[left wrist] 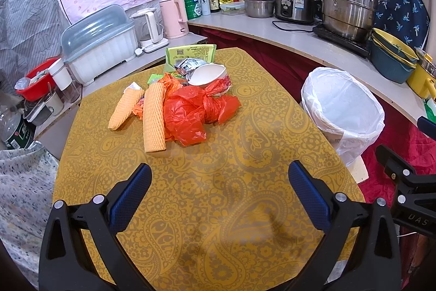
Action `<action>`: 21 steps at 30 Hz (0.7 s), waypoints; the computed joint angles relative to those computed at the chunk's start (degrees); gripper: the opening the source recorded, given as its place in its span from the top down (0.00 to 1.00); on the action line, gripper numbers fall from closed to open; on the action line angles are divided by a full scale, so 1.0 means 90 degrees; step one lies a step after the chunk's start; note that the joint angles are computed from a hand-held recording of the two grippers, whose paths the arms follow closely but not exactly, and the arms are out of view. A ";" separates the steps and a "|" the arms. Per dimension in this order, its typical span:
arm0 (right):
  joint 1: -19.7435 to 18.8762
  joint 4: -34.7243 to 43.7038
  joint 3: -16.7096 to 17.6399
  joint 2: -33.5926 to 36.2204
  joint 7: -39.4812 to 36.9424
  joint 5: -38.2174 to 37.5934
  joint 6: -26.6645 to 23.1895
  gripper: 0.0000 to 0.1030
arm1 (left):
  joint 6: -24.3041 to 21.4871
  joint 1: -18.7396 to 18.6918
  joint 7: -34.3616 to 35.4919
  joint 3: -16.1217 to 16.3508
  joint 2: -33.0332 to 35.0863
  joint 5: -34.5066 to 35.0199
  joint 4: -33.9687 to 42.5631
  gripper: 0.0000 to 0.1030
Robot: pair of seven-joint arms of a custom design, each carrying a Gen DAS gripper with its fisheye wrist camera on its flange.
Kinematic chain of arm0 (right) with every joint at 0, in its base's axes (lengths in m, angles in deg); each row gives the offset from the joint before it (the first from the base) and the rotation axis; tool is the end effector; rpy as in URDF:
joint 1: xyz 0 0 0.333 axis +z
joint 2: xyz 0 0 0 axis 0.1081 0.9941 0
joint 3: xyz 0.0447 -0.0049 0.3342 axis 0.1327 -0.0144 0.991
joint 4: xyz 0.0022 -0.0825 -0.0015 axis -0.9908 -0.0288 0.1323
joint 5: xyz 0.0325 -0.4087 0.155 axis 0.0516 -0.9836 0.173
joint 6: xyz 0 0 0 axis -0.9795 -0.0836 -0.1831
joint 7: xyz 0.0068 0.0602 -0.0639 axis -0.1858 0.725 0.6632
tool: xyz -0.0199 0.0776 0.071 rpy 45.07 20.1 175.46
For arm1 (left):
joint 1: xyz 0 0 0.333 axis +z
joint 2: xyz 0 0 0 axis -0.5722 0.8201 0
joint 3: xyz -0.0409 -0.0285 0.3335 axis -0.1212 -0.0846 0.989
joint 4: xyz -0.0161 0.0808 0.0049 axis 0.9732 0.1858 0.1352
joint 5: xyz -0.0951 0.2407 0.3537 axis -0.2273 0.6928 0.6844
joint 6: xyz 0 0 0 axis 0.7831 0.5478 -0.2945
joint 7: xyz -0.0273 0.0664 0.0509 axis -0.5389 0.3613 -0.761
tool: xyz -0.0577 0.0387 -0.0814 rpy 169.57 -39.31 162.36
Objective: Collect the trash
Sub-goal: 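Grasp the orange foam net with the left tool while the right tool grasps the red bag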
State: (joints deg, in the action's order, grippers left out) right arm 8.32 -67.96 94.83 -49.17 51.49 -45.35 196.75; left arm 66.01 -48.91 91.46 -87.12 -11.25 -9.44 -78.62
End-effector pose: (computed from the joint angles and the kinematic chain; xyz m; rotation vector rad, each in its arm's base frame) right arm 0.3974 0.1210 0.5685 -1.6969 1.9180 -0.9676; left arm 0.4267 -0.3304 0.5751 -1.5158 1.9783 -0.7187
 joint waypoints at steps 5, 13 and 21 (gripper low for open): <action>-0.0183 0.0098 0.0180 0.0168 0.0378 -0.0164 0.0076 0.07 | 0.0177 0.0033 0.0158 0.0179 0.0098 -0.0136 -0.0032 0.07; -0.0173 0.0492 0.0252 0.1048 0.0985 -0.0471 0.0362 0.07 | 0.0661 0.0328 0.0715 0.0658 0.0495 -0.0751 -0.0108 0.07; 0.0087 0.1218 0.0084 0.2222 0.1429 -0.0713 0.0694 0.07 | 0.1014 0.0435 0.1824 0.1085 0.1182 -0.1679 0.0110 0.07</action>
